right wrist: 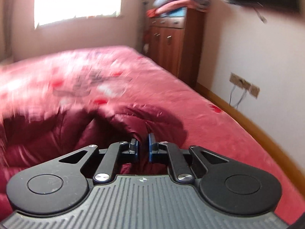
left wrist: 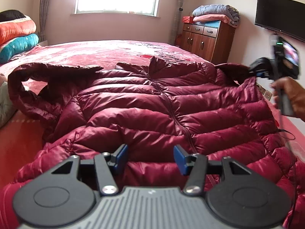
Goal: Fold large clothes
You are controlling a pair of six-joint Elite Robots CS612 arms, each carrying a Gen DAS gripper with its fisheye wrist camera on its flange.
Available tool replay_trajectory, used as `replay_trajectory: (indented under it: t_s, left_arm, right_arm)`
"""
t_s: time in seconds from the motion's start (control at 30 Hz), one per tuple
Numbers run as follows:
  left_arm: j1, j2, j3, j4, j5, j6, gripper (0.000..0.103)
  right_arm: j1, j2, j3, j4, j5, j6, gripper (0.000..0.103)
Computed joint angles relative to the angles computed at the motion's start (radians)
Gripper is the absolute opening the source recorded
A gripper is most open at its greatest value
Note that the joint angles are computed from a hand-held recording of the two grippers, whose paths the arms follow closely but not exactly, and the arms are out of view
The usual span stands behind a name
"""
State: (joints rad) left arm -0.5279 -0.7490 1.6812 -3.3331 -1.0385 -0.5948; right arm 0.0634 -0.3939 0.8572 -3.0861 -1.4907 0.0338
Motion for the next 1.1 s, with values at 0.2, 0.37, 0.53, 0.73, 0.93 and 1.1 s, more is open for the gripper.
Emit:
replay_trajectory:
  t_s: [0.2, 0.37, 0.53, 0.73, 0.93, 1.1]
  left_arm:
    - [0.001, -0.011, 0.012, 0.005, -0.037, -0.019, 0.053]
    - [-0.007, -0.017, 0.016, 0.042, -0.044, -0.021, 0.053]
    - [-0.009, -0.025, 0.018, 0.072, -0.046, -0.020, 0.053]
    - [-0.013, -0.033, 0.019, 0.095, -0.041, -0.025, 0.053]
    - [-0.018, -0.035, 0.009, 0.109, -0.039, -0.025, 0.053]
    - [-0.022, -0.037, 0.003, 0.112, -0.037, -0.011, 0.053]
  right_arm:
    - [-0.103, -0.147, 0.309, -0.231, 0.136, 0.366, 0.007]
    - [-0.173, -0.217, 0.492, -0.230, 0.222, 0.559, 0.007]
    - [-0.197, -0.267, 0.573, -0.145, 0.253, 0.441, 0.009]
    - [-0.176, -0.311, 0.606, -0.201, 0.132, 0.177, 0.077]
    - [-0.161, -0.309, 0.576, -0.327, 0.119, -0.079, 0.100]
    - [-0.144, -0.282, 0.447, -0.190, 0.203, -0.316, 0.101]
